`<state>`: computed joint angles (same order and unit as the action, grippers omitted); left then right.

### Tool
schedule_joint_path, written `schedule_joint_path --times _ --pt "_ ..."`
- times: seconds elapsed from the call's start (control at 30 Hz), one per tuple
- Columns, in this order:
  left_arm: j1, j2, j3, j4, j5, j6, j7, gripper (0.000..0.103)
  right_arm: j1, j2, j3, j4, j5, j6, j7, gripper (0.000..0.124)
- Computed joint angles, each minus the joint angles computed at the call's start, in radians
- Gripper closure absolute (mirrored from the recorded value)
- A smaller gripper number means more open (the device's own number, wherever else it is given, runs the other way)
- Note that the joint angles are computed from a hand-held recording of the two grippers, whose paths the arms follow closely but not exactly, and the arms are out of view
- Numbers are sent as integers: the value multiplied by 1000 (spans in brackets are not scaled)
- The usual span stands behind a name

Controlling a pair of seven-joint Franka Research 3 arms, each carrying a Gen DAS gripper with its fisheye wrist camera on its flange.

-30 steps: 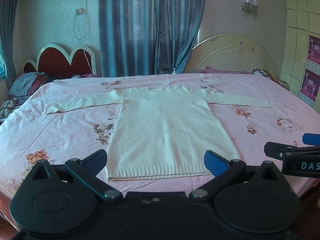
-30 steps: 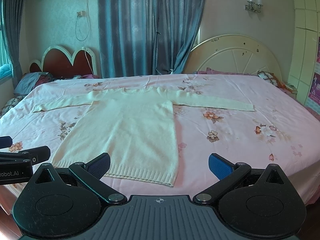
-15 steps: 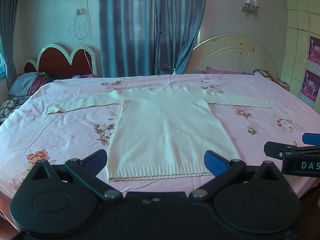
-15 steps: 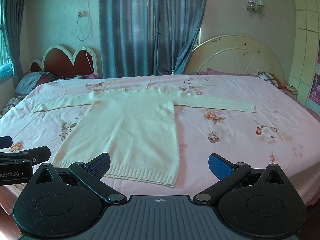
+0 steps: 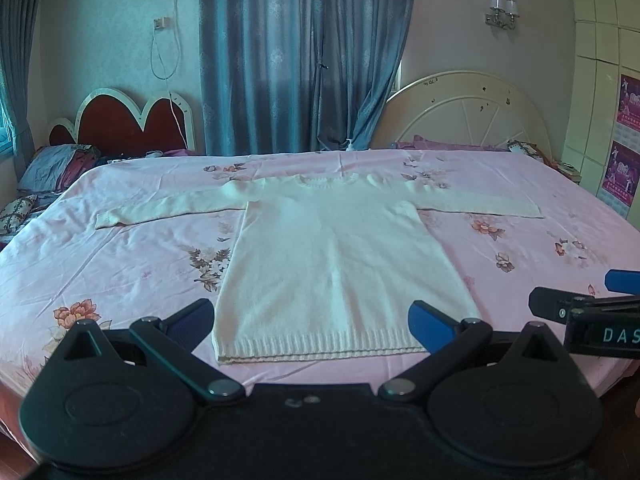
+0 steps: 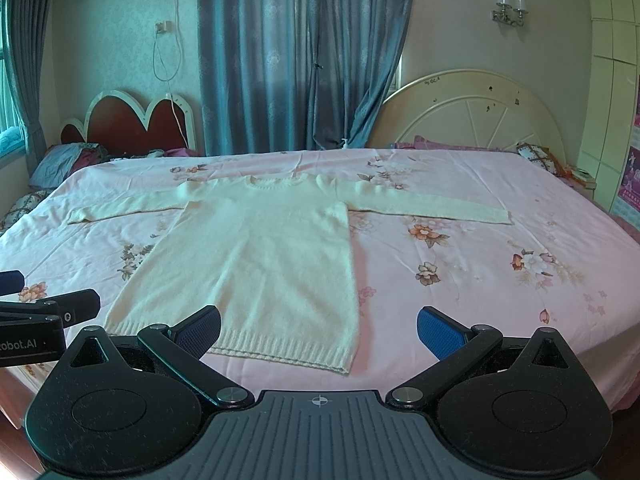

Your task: Fold small clothes

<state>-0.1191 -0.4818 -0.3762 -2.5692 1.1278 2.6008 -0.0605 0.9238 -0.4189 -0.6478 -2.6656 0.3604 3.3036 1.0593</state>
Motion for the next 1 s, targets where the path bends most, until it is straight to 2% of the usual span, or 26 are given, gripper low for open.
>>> schedule_joint_path --times 0.4,0.67,0.83,1.0 --pt "0 0 2 0 -4 0 3 0 1 2 -2 1 -6 0 4 21" --pt "5 16 6 3 5 7 -9 0 34 13 -36 7 -1 7 5 21" --pt "26 38 20 8 36 35 -30 0 121 59 -128 42 -26 30 46 21" --pt "77 125 58 69 137 113 -71 0 245 152 -256 122 -66 39 136 21"
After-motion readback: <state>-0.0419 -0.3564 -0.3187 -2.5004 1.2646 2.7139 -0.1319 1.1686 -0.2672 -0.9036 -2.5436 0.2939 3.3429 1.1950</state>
